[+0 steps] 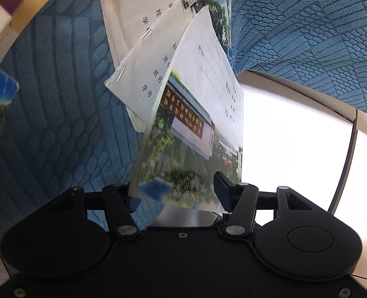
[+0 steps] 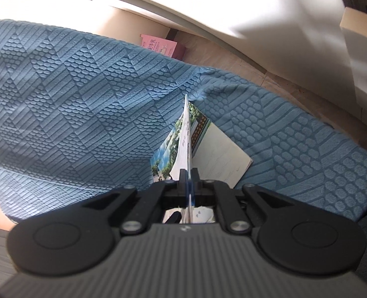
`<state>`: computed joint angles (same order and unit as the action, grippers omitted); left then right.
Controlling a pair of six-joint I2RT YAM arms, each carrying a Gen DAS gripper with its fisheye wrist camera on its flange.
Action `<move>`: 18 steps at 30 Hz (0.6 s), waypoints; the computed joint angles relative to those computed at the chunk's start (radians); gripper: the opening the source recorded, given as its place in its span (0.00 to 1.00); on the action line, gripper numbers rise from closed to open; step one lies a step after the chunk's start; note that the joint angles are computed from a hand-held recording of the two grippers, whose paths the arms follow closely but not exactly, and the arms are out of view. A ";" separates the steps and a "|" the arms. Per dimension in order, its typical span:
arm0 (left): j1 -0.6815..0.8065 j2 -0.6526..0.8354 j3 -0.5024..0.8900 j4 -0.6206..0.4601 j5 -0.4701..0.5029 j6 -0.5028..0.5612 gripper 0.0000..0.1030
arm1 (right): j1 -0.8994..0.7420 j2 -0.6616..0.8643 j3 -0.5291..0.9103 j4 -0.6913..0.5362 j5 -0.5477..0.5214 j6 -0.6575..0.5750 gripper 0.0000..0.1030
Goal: Organize objects
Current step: 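Carry the postcard with the left tool toward the book stack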
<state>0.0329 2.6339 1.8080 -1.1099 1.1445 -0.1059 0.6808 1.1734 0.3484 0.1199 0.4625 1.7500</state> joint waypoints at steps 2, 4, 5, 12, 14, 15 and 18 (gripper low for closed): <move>-0.004 0.011 0.016 0.002 0.002 -0.003 0.49 | 0.004 -0.015 0.001 -0.025 0.005 -0.001 0.04; -0.017 0.024 0.044 0.009 -0.010 -0.015 0.46 | 0.009 -0.028 0.005 -0.057 0.011 -0.003 0.04; -0.018 0.028 0.052 0.002 -0.022 -0.005 0.44 | 0.009 -0.037 0.003 -0.067 0.012 -0.003 0.04; -0.052 0.038 0.133 -0.048 -0.098 0.085 0.32 | 0.030 -0.049 0.081 -0.250 0.056 -0.081 0.04; -0.059 0.040 0.157 -0.074 -0.117 0.114 0.28 | 0.039 -0.034 0.118 -0.312 0.072 -0.118 0.04; -0.064 0.038 0.163 -0.082 -0.128 0.124 0.26 | 0.041 -0.027 0.132 -0.334 0.076 -0.134 0.04; -0.073 -0.010 0.125 -0.044 -0.163 0.149 0.22 | 0.056 0.001 0.168 -0.381 0.094 -0.176 0.04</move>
<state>-0.0404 2.6242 1.9330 -1.1538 0.9819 0.0428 0.7363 1.1747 0.5164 -0.2610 0.5560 1.5743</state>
